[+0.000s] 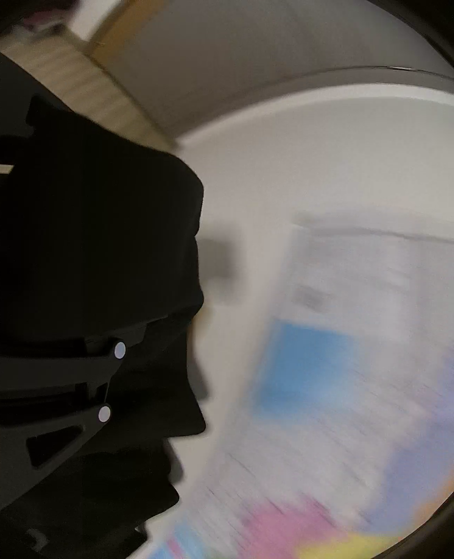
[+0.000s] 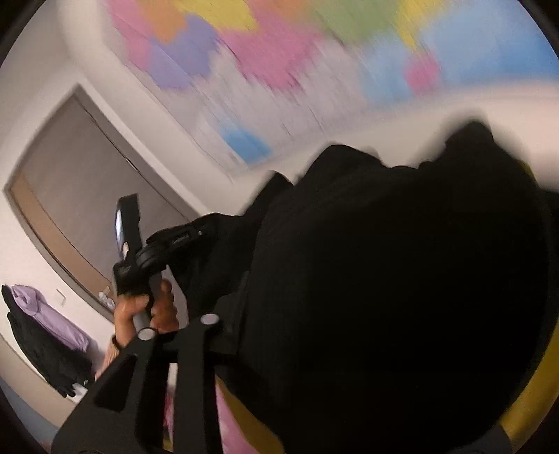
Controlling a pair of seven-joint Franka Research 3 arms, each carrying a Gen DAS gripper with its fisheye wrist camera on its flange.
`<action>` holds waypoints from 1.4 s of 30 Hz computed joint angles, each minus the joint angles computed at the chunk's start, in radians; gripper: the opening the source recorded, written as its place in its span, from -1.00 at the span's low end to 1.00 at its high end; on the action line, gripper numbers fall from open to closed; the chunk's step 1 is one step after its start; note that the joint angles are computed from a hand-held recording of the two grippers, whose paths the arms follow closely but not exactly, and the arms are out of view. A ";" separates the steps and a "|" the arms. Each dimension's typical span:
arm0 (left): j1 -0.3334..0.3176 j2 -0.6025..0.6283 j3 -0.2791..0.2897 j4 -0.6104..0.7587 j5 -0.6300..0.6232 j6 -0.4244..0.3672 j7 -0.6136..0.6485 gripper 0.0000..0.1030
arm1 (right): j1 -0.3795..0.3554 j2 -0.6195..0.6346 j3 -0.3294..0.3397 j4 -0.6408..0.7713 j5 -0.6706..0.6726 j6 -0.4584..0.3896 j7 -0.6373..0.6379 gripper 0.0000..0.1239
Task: Fold large clothes
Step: 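Lift the black shirt bundle with both tools and carry it toward the clothes stack, then lower the black shirt onto the mustard garment with both tools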
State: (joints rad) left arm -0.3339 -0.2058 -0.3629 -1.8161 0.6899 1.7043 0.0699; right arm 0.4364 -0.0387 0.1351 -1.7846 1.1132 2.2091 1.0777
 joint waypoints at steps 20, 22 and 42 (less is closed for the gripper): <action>-0.054 -0.077 -0.094 0.010 0.118 -0.108 -0.113 0.56 | -0.058 -0.212 -0.093 -0.230 0.153 -0.039 -0.096 -0.85; -0.061 -0.063 -0.115 0.025 0.142 -0.112 -0.113 0.57 | -0.053 -0.240 -0.089 -0.252 0.108 -0.024 -0.109 -0.85; -0.146 0.059 -0.046 0.010 0.130 0.092 -0.016 0.61 | -0.006 -0.193 -0.070 -0.099 -0.126 0.087 -0.157 -0.32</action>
State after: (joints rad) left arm -0.4801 -0.1471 -0.4094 -1.8065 0.8202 1.7961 0.0543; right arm 0.4307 -0.2322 0.0654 -1.8837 0.9876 2.2958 0.9210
